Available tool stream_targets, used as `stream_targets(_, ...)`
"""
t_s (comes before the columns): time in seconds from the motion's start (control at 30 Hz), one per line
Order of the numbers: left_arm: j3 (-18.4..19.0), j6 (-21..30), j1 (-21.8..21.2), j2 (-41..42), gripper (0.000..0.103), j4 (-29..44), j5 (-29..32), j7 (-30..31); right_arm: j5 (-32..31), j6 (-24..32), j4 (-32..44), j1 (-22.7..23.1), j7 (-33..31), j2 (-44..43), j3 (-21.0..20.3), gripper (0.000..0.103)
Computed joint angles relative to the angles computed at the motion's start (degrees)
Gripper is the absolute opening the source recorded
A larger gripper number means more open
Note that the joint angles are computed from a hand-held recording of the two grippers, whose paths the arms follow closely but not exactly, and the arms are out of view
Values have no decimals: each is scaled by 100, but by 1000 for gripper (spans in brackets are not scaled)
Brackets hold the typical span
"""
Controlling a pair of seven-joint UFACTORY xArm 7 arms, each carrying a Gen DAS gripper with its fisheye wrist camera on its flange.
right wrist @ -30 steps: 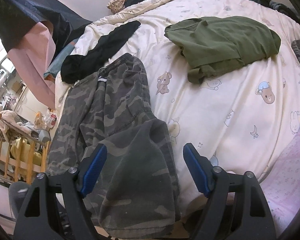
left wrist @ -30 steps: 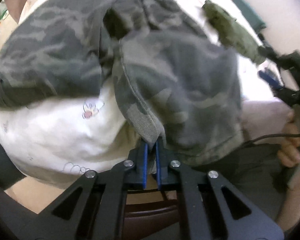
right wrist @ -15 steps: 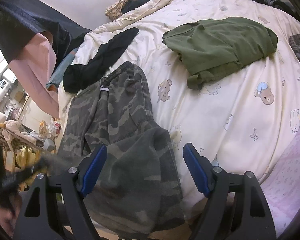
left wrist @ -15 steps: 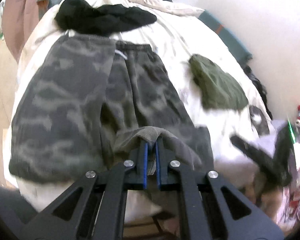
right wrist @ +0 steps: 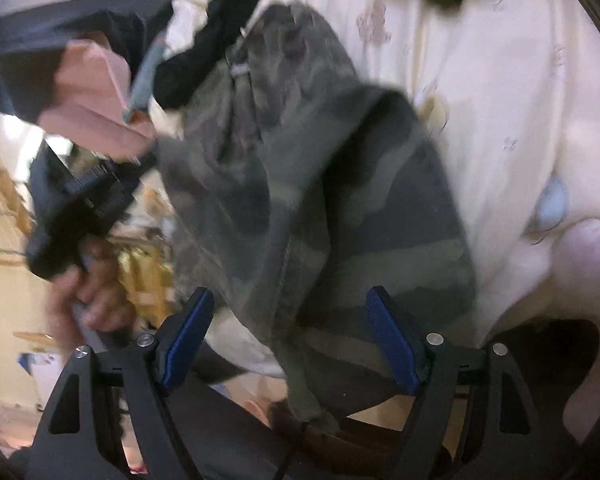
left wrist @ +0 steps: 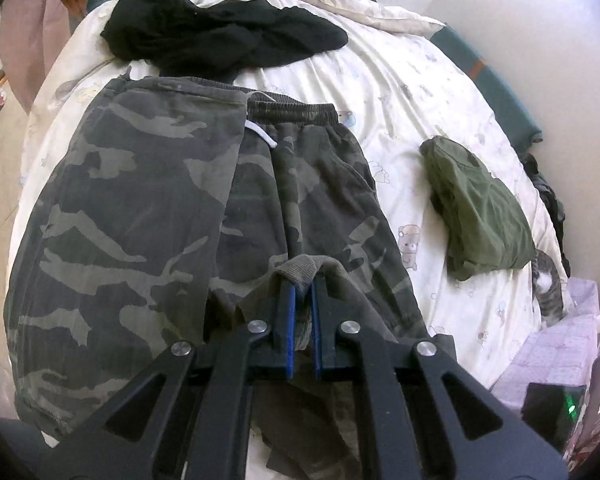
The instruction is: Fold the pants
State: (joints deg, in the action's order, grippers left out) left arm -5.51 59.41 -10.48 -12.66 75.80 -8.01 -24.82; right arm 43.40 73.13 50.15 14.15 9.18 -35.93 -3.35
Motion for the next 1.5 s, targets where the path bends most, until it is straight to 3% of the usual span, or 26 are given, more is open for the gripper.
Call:
stream_targets(0.03, 15, 31, -11, 15, 5, 25, -50, 43, -99, -96, 70, 45, -33, 65, 120, 75)
stream_targets(0.07, 34, 46, -14, 42, 5, 47, -98, 86, -175, -219, 128, 77, -75, 93, 218, 61)
stream_targets(0.1, 48, 60, -11, 60, 5, 69, -130, 115, -287, -268, 237, 109, -129, 156, 276, 21)
stream_targets(0.13, 66, 80, -6, 87, 5, 109, -158, 168, -365, -277, 359, 144, -167, 231, 298, 13)
stream_targets(0.2, 87, 149, 24, 161, 5, 214, -141, 236, -241, -650, 413, 159, -263, 196, 260, 10)
stream_targets(0.37, 112, 285, 134, 465, 5, 527, 71, 272, 9, -1536, 1060, 77, -90, 895, 36, 10)
stream_targets(0.5, 187, 293, 213, 956, 9, 934, -172, 261, -44, -1820, 2069, -112, 59, 2196, 31, 10)
stream_targets(0.57, 221, 329, 261, 1275, 14, 1194, -365, 378, 2, -1564, 2602, -298, 195, 2918, 9, 16)
stream_targets(0.6, 217, 467, 276, 1424, 22, 1354, -250, 315, 57, -1398, 2809, -387, 173, 3195, 22, 16)
stream_targets(0.67, 216, 586, 289, 1541, 48, 1490, 14, 95, -52, -1231, 3155, -540, 22, 3656, 126, 17)
stream_targets(0.7, 225, 455, 302, 1471, 76, 1397, 112, 31, -253, -1246, 3201, -597, 75, 3713, 203, 18)
stream_targets(0.73, 230, 219, 313, 1328, 93, 1211, 235, -28, -345, -1297, 3178, -651, 99, 3712, 282, 21)
stream_targets(0.77, 232, -20, 326, 1177, 95, 1015, 322, -18, -231, -1274, 3119, -738, -42, 3671, 337, 25)
stream_targets(0.83, 244, -181, 354, 1052, 95, 845, 246, 278, -173, -1328, 3103, -806, -153, 3634, 446, 53)
stream_targets(0.9, 231, -68, 359, 1041, 95, 806, 266, 501, -268, -1565, 3086, -822, -137, 3522, 517, 65)
stream_targets(1.03, 123, 165, 265, 1065, 95, 596, 453, 893, -1680, -1701, 3372, -774, 193, 3361, 619, 68)
stream_targets(1.13, -16, 353, 98, 1276, 95, 609, 1046, 1149, -2190, -1002, 3890, -787, 141, 3533, 596, 68)
stream_targets(1.23, -71, 340, -55, 1483, 95, 648, 1589, 1309, -1437, 452, 4394, -998, -170, 4025, 575, 69)
stream_targets(1.27, -64, 355, -85, 1558, 95, 700, 1663, 1326, -1097, 844, 4451, -1227, -224, 4188, 795, 69)
stream_targets(1.33, -38, 539, -128, 1832, 95, 969, 1730, 1409, -1138, 1144, 4484, -965, -352, 4322, 637, 69)
stream_targets(1.43, 23, 979, -190, 2334, 95, 1514, 1721, 1434, -1234, 1368, 4503, -962, -272, 4502, 728, 69)
stream_targets(1.5, 73, 1089, -226, 2603, 95, 1825, 1711, 1380, -1429, 853, 4328, -903, -119, 4497, 725, 69)
